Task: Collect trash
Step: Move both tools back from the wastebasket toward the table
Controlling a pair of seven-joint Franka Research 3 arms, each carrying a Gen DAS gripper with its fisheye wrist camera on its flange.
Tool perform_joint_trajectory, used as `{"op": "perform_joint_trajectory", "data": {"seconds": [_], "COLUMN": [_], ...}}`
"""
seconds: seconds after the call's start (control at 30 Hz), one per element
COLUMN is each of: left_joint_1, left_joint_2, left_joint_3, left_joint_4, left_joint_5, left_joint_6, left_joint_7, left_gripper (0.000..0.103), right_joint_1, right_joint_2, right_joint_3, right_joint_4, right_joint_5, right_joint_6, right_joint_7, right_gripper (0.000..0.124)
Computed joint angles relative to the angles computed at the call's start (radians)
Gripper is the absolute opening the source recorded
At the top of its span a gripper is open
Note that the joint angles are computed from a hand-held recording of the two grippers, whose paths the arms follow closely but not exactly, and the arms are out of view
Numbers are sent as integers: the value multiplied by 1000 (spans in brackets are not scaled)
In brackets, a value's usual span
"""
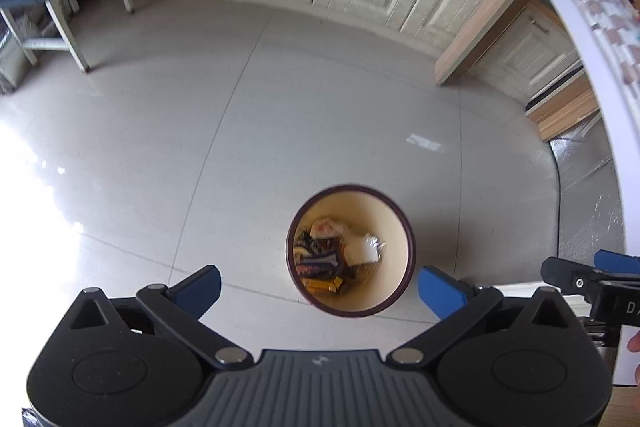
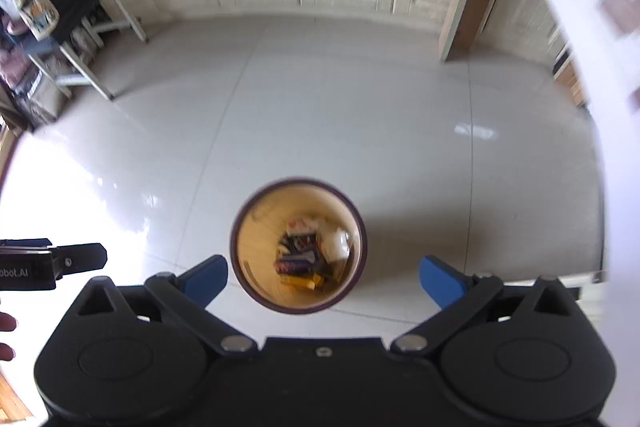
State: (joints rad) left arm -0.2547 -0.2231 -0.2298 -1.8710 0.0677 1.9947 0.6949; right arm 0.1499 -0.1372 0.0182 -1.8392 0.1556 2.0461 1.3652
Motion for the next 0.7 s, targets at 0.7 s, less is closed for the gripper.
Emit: {"op": "perform_joint_trajectory", "data": {"seconds": [0.7], "left_joint_1": [-40], "left_joint_2": [124], "left_joint_3": [-73], "left_joint_4": [495], "left_joint_5": [267], "left_joint_6": [-134], "left_joint_7": [-25], "left_gripper": [103], "right_joint_1": [-39], "right_joint_2": [-56], "right_joint_3": [-38], "right_joint_4": [317], "right_joint_5": [63], "right_joint_6": [-5], "right_joint_7": [-43], "right_gripper": [103]}}
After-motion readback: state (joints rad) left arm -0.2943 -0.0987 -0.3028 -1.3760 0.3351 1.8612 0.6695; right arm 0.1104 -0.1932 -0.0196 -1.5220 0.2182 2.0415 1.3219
